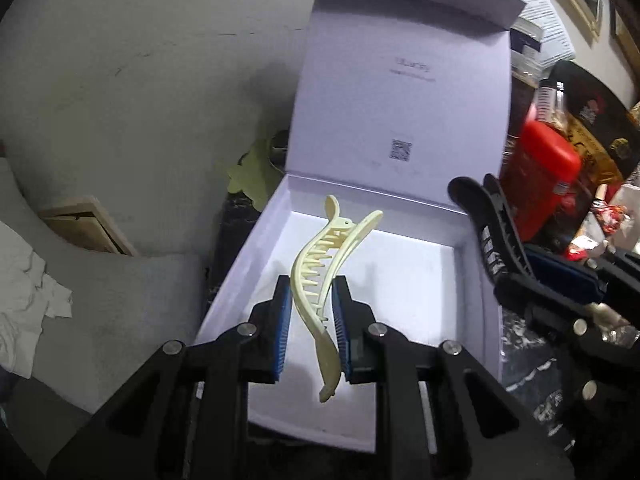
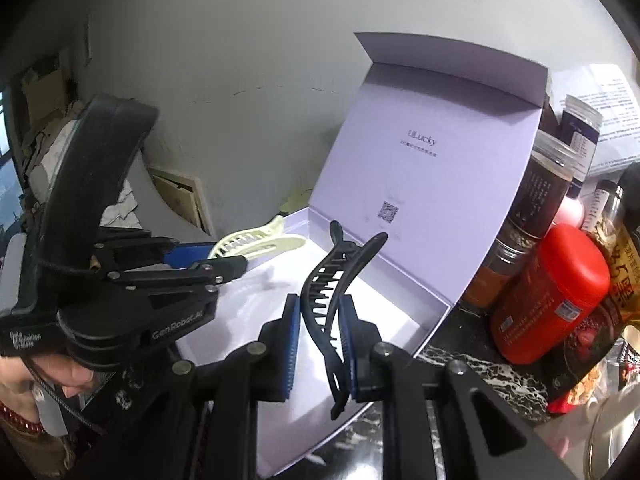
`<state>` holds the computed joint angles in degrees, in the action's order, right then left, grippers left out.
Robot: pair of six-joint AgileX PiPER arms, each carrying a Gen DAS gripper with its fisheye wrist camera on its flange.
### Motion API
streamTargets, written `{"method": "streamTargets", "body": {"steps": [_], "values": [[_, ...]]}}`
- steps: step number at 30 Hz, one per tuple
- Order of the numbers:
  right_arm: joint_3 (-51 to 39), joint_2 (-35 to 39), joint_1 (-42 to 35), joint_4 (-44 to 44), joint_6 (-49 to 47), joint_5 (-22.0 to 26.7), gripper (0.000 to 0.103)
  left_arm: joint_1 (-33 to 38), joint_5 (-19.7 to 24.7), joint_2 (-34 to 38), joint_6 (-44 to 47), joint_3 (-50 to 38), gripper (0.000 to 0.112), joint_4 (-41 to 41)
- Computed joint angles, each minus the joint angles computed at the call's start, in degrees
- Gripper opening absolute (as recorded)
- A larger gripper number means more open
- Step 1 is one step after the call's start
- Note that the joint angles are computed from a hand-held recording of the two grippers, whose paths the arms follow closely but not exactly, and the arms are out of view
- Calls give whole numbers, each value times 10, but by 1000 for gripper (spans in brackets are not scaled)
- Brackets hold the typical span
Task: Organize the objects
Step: 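Lower both claw clips into the lavender box with both grippers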
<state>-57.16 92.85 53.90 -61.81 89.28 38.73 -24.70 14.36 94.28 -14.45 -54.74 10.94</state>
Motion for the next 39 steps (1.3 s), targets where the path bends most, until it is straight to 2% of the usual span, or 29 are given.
{"method": "streamTargets", "body": {"steps": [5,9,14,22,26,31,34,39], "values": [[4,14,-47,4,-15,-56,19,-9,7,26,-67,-25,19,79],[1,34,-81,17,-35,-89,19,-4,13,57,13,-52,19,7],[-13,58,-108,29,-61,-120,19,-2,17,88,42,-82,19,-10],[-24,87,-136,68,-109,-165,19,10,45,135,148,-124,19,-116],[-25,98,-140,71,-114,-169,19,7,53,150,137,-132,19,-102],[-26,111,-154,114,-159,-194,19,7,71,168,164,-145,19,-125],[-30,118,-156,128,-177,-193,19,0,81,178,135,-152,19,-92],[-33,130,-166,175,-225,-203,19,-2,92,187,161,-159,19,-116]]}}
